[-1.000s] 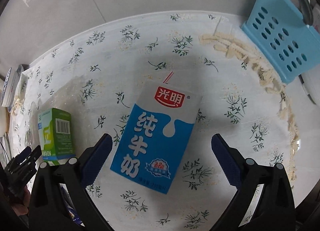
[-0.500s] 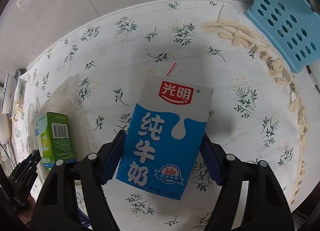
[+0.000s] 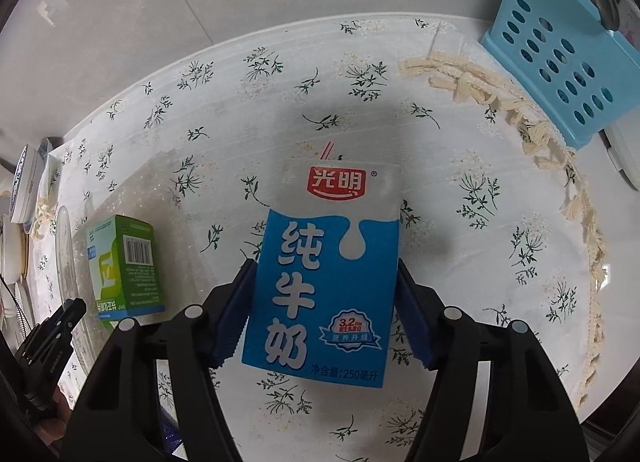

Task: Collect trash
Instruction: 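Lift the milk carton and clear tube off the table toward the bin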

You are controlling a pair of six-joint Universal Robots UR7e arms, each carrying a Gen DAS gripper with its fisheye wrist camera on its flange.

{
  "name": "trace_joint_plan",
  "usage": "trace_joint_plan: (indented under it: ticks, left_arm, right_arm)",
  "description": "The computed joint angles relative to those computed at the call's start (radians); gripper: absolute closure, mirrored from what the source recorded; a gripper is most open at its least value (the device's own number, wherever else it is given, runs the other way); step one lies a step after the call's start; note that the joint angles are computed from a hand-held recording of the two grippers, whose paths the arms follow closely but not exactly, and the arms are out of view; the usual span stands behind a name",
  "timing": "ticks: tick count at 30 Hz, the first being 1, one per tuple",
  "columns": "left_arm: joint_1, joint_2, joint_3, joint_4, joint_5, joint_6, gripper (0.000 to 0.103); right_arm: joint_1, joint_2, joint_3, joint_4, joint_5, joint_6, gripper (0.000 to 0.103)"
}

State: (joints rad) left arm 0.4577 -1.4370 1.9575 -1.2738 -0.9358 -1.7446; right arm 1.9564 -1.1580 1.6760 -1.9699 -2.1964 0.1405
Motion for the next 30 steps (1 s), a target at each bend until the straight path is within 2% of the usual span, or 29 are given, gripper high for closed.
trace_joint_plan:
  ticks: [17, 30]
  left_arm:
    - [-0.086, -0.017, -0.008, 0.05, -0.025, -0.047, 0.076]
    - [-0.196, -0.031, -0.017, 0.095, -0.061, -0.102, 0.076]
  right_arm:
    - [0.057, -0.083, 0.052, -0.014, 0.004, 0.004, 0.04]
    - [0.125, -0.192, 0.128, -0.017, 0.007, 0.007, 0.04]
